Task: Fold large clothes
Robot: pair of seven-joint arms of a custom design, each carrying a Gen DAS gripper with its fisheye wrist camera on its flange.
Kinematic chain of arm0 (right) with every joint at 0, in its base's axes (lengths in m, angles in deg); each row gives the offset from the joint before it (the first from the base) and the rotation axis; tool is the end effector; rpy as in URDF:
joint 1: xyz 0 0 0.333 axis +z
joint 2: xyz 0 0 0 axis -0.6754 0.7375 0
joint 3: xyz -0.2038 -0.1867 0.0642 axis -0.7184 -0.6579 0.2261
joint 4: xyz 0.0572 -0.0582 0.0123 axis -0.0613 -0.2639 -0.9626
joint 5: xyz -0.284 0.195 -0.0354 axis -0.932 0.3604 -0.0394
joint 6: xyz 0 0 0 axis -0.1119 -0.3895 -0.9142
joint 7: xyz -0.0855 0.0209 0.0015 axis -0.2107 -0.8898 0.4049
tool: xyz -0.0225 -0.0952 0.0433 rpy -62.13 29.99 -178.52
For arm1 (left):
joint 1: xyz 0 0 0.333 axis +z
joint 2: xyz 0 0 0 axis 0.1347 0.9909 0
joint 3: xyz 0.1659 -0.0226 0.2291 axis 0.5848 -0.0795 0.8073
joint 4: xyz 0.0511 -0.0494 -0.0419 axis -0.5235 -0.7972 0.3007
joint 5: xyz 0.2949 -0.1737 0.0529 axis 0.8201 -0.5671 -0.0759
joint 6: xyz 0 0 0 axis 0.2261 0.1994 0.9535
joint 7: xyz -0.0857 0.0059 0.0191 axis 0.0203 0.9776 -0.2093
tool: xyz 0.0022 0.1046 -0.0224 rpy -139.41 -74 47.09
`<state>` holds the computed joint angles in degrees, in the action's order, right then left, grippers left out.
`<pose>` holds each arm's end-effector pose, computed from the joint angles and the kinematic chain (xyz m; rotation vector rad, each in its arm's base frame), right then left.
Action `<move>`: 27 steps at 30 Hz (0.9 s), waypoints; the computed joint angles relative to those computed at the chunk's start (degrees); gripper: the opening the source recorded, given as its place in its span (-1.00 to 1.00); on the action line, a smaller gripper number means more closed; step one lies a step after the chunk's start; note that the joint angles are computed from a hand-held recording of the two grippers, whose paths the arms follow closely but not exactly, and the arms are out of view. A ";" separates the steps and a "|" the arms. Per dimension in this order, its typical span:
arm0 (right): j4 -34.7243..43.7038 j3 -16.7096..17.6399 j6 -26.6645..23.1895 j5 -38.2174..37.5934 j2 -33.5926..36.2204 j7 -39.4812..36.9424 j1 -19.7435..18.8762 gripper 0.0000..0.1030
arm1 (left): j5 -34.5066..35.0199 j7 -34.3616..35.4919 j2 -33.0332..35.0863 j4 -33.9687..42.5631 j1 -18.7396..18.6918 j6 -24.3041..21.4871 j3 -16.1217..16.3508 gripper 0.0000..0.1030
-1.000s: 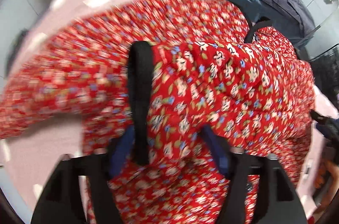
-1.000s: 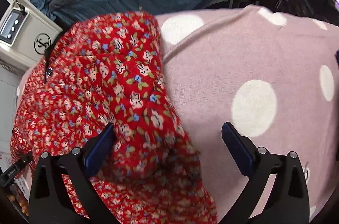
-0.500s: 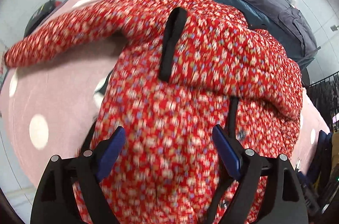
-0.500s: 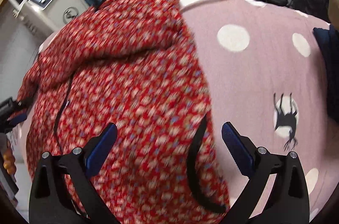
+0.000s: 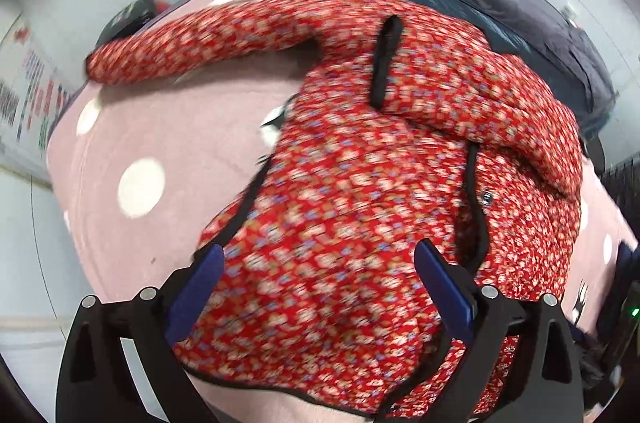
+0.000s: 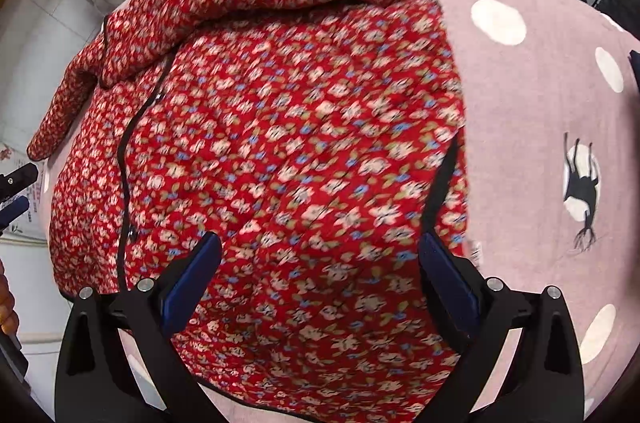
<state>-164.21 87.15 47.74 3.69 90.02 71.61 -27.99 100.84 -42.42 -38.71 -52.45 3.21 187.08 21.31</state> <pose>0.5648 0.2113 0.4644 -1.9319 2.0001 0.0620 0.5128 -0.1218 0.4909 -2.4244 1.5466 -0.3226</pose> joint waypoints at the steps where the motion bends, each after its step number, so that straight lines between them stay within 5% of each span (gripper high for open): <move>1: -0.13 0.13 -0.19 -0.64 0.05 0.01 0.35 0.88 | -0.57 -0.54 -1.20 -1.58 0.38 0.43 0.42 0.82; 11: 1.23 0.19 -4.94 -5.40 1.73 3.65 2.55 0.88 | -11.67 0.80 -3.54 -9.49 8.42 10.19 5.68 0.81; 19: 10.26 -0.17 -13.19 -16.79 8.63 12.90 7.88 0.89 | -15.84 4.50 7.41 0.15 15.31 15.04 9.79 0.81; 27: 13.68 -0.25 -16.43 -18.59 11.03 16.27 8.78 0.91 | -26.31 7.99 21.48 13.60 20.26 17.46 10.62 0.81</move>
